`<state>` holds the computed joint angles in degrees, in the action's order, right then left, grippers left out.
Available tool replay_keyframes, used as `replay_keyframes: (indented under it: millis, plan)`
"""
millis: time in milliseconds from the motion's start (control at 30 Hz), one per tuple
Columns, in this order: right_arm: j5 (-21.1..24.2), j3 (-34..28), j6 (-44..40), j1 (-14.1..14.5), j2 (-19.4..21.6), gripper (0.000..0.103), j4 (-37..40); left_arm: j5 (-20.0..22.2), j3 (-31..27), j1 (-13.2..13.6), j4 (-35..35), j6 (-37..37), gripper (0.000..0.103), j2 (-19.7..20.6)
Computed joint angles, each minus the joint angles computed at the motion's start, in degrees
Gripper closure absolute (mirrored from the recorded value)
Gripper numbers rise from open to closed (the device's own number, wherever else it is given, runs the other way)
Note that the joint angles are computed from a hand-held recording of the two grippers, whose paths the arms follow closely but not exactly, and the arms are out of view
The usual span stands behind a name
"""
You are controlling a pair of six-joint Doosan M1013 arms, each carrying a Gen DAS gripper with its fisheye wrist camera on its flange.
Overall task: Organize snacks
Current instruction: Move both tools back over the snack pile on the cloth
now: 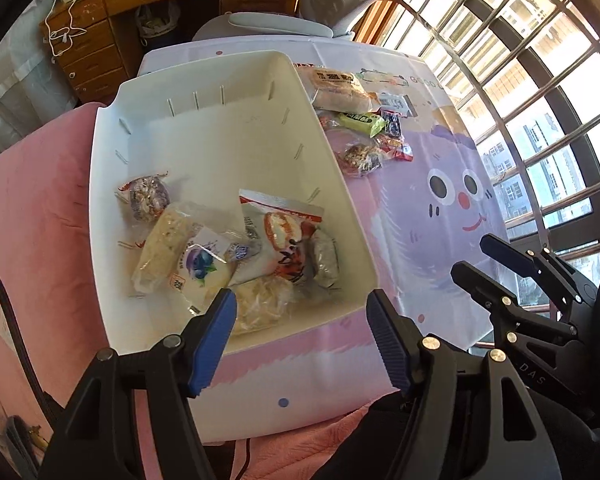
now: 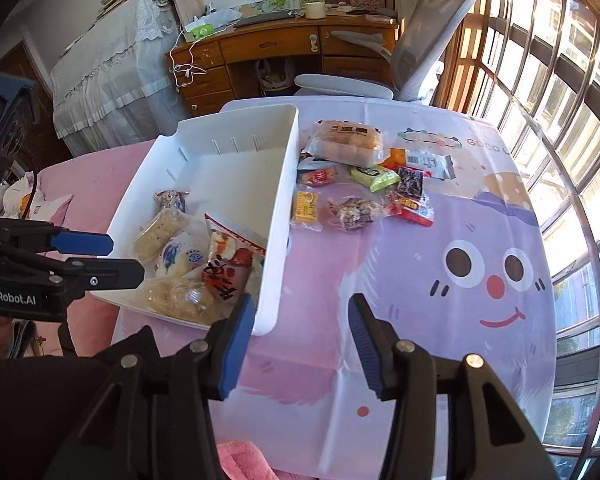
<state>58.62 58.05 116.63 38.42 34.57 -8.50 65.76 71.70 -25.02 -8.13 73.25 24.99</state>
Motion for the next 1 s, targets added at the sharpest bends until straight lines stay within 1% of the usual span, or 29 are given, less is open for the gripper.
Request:
replay_keyframes:
  millis: [100,233,367,533,667,700,733,800,867,1000]
  plan:
    - [-1.5,2.1,-3.8,-1.5,-1.5,0.051,1.1,-0.8,-1.1,-1.7,1.2,-4.3,0.036,0.6]
    - [-2.3,4.3,-9.0,-3.8,-3.1,0.049,3.2,-1.6,-2.4,-3.9,2.6,-10.3,0.035,1.6]
    - [-3.5,6.6,-14.9,-6.1,-4.5,0.048,5.2,-4.0,-2.9,-6.3,4.7,-17.2,0.031,2.3]
    - [-5.9,9.0,-21.5,-8.7,-5.8,0.048,6.5,-6.9,-3.5,-8.8,8.7,-27.5,0.031,3.2]
    - [-7.2,10.1,-25.1,-10.5,-6.5,0.047,7.6,-8.5,-4.4,-9.6,9.1,-33.6,0.03,4.2]
    - [-7.4,10.1,-25.8,-10.9,-6.5,0.047,7.7,-8.9,-4.6,-9.7,9.2,-35.0,0.028,4.5]
    - [-7.6,10.1,-26.4,-11.2,-6.5,0.045,7.8,-9.3,-4.9,-9.9,9.8,-36.7,0.023,4.7]
    - [-8.1,9.8,-27.5,-11.8,-6.3,0.042,8.0,-9.6,-5.5,-10.1,11.5,-39.5,0.022,5.3]
    - [-8.6,9.3,-27.8,-12.2,-6.0,0.038,7.4,-8.6,-6.9,-10.3,12.9,-41.4,0.022,6.3]
    - [-9.3,8.0,-29.3,-12.8,-5.1,0.037,7.0,-6.3,-10.5,-10.1,13.6,-43.3,0.022,8.8]
